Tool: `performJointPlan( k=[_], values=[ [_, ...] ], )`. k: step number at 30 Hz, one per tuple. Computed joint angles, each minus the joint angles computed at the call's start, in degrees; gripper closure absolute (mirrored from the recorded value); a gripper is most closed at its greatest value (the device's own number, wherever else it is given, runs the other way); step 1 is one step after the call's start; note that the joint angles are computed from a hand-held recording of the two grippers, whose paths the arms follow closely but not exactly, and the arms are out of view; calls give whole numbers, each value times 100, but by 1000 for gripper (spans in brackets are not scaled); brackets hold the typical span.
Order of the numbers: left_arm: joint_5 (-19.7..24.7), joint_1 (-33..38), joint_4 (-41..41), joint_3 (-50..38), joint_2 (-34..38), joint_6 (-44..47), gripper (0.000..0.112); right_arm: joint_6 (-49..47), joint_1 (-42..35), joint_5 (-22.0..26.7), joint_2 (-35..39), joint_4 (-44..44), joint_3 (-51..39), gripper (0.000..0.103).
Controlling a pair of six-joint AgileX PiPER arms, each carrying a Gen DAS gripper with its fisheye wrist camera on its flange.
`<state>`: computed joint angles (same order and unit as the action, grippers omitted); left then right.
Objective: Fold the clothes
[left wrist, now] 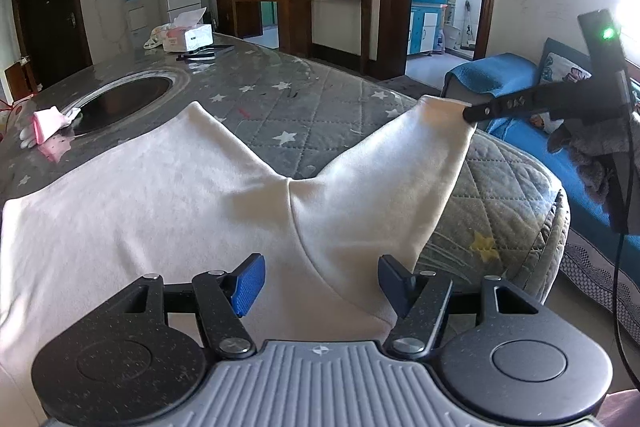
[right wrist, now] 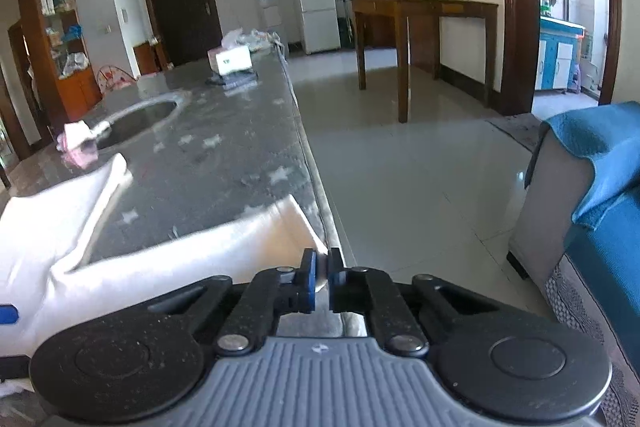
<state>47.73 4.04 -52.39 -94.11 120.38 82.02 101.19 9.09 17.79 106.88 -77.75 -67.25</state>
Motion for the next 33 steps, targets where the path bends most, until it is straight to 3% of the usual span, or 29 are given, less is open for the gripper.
performJointPlan(
  k=[6,12,18,23,28,33],
  values=[
    [-32,-23,52,-54,49,-124,46,-29,25,-193,-448,-229,-106,99],
    [-58,-42,-40,9,63,4,46,-1294,188,-306,-668,497,-714,99],
    [79,77,-217,76,12,190,46,-3890,479,-296,-440,2593,-1678,99],
    [255,420,-385,-8,-31,213,44,-6075,810,-10,-7,4372,-2720,99],
    [326,942,-613,-124,-68,153,42,-8170,1171,540,790,6098,-4182,99],
    [179,1385,-703,-157,-60,95,41,-9605,1530,1465,1780,7307,-5843,99]
  ],
)
